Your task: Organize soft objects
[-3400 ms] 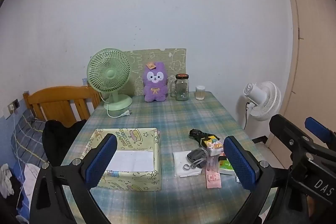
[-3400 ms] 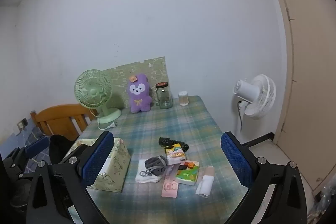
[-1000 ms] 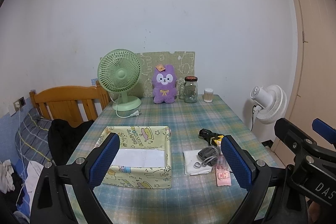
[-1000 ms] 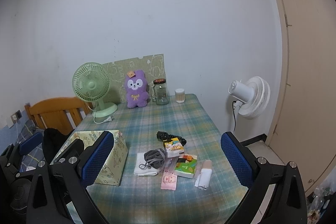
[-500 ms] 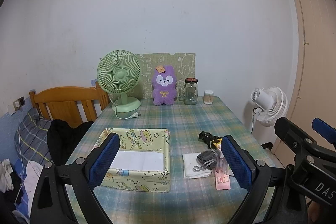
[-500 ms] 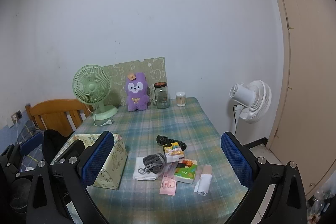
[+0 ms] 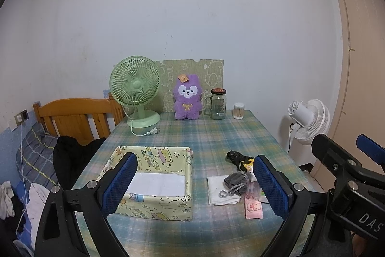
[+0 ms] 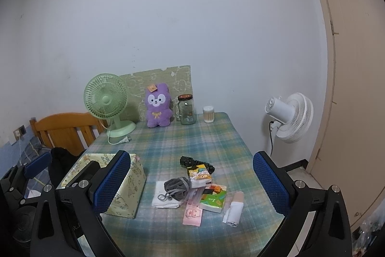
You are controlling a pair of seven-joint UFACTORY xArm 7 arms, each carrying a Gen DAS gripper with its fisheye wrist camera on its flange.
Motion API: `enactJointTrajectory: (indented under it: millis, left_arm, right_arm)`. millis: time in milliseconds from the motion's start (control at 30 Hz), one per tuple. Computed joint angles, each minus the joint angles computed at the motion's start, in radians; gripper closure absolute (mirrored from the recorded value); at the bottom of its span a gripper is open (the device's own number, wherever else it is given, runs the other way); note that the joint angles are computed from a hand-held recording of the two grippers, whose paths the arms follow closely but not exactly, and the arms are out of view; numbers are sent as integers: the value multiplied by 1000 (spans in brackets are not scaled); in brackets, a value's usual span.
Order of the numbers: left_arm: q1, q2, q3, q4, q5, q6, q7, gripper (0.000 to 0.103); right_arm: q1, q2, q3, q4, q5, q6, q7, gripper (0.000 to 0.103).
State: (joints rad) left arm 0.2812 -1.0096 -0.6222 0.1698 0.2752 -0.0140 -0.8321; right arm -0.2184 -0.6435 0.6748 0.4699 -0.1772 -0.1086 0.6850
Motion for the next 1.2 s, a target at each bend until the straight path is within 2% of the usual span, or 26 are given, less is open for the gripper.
enactJointTrajectory:
  millis: [133, 367, 500, 600, 833, 967, 1133, 1200]
  left_arm:
    - [2, 19, -12, -4, -7, -33, -5, 7]
    - [45, 59, -108, 21, -18, -42, -58, 8]
    - [79, 108, -162, 38, -27, -76, -100, 10]
    - [101, 156, -196, 46, -36, -111, -115, 10]
    - [233, 244, -371, 105, -33, -146, -123, 11]
    - [337, 303, -484, 132, -46, -199, -117, 12]
    - [455, 350, -604, 171, -53, -215, -100, 13]
    - [512, 372, -659, 188, -52, -223, -99, 13]
  right_arm:
    - [-4, 5, -3, -15, -3, -39, -14, 0]
    - [17, 49, -30, -44, 24, -84, -81, 0]
    - [49, 96, -75, -54, 51, -102, -125, 2]
    - [17, 107, -49, -65, 76, -125, -161, 4]
    - [-12, 222, -28, -73, 139, -165, -256, 7]
    - [-66, 291, 29, -63, 193, -176, -309, 10]
    - [-163, 373, 135, -47, 282, -186, -378, 11]
    - [-219, 401, 199, -36, 329, -182, -409, 13]
